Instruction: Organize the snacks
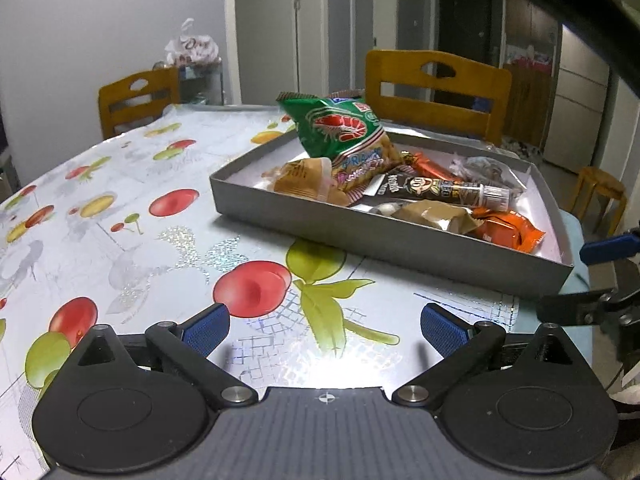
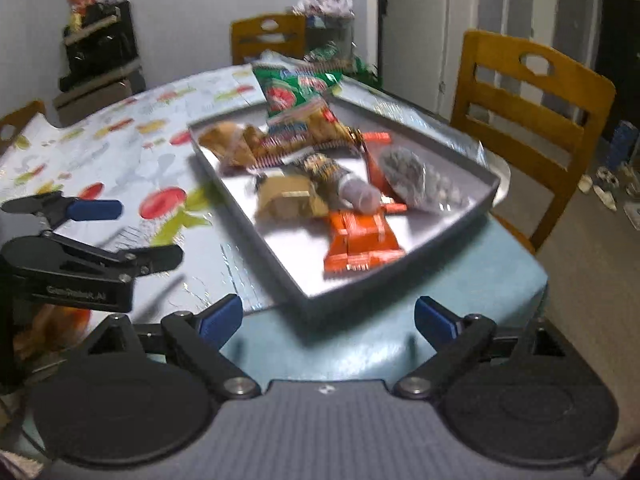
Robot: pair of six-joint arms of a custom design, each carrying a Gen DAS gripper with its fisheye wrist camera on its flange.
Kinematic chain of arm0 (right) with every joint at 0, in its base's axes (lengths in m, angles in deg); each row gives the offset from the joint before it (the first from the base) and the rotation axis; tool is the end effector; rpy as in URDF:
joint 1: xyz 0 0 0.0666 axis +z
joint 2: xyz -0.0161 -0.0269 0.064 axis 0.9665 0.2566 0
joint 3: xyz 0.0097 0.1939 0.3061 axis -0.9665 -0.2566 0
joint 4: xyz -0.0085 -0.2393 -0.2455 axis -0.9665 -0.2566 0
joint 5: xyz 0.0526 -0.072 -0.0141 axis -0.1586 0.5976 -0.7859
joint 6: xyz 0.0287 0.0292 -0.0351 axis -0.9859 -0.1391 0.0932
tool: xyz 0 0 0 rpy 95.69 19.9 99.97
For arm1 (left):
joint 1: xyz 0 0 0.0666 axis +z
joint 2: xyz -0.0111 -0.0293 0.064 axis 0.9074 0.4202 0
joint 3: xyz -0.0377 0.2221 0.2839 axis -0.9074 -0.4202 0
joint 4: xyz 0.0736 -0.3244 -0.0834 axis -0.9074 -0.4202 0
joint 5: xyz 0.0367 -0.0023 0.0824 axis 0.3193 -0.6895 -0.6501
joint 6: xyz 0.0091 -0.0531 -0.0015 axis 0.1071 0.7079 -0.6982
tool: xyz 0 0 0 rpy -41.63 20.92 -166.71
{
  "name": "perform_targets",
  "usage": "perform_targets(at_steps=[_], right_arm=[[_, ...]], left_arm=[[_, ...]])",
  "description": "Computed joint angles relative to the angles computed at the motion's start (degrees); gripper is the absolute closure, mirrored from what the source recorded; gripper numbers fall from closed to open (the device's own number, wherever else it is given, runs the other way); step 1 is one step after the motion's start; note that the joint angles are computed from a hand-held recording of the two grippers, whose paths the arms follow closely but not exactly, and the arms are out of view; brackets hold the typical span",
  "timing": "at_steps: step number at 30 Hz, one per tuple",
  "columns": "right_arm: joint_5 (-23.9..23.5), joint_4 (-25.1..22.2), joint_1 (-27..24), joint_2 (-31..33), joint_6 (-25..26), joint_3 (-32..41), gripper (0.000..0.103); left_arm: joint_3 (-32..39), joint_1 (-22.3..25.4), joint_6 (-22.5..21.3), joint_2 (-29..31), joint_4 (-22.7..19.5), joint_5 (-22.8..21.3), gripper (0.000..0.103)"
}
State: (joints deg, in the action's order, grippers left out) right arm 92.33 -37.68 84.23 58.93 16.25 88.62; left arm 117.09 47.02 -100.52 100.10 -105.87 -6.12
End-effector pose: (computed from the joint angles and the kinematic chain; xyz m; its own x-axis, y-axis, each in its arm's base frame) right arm 0.5784 0.0852 0.2684 -0.6920 0.1613 -0.7036 0.1713 0.9836 0.0571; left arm 0.7172 -0.2464 0.2414 -0.4423 0.4166 -0.7942 0.6575 0.7529 0.0287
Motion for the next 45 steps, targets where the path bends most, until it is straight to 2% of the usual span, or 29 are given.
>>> perform_targets(at_steps=[2,7,9,13,33,38,45], right_arm=[[1.2,-1.8,0.5,1.2,-0.2,1.7,0.009],[2.9,-5.0,1.2,3.6,-0.2,5.1,0.009],[3.2,-6.6,1.4,4.5,-0.6,6.3,0.009],[3.3,-6.7,1.3,4.9,-1.8,6.8,0.006],[3.1,-7.1,1.2,5.3,-1.6,7.2,0.0],[2.9,-8.5,1.2,5.7,-2.2,8.3,0.0],[3.9,-4.4,1.5,4.7,-1.3,5.3,0.0]], left_arm=[[1.3,0.2,0.5,0.6,-1.1,0.5,0.0],[10.7,0.2,0.7,5.3,-8.7,-0.5,0.0],[11.3,0.2,0.7,5.6,-9.3,-0.6,0.0],[12.8,0.1,0.3,6.3,-10.5,-0.7,0.0],[13.0,0.1,0.3,6.4,-10.8,-0.7,0.0],[12.9,0.1,0.5,6.4,-10.7,-0.7,0.0],[11.7,0.0,0.3,5.8,-10.0,-1.0,0.0]])
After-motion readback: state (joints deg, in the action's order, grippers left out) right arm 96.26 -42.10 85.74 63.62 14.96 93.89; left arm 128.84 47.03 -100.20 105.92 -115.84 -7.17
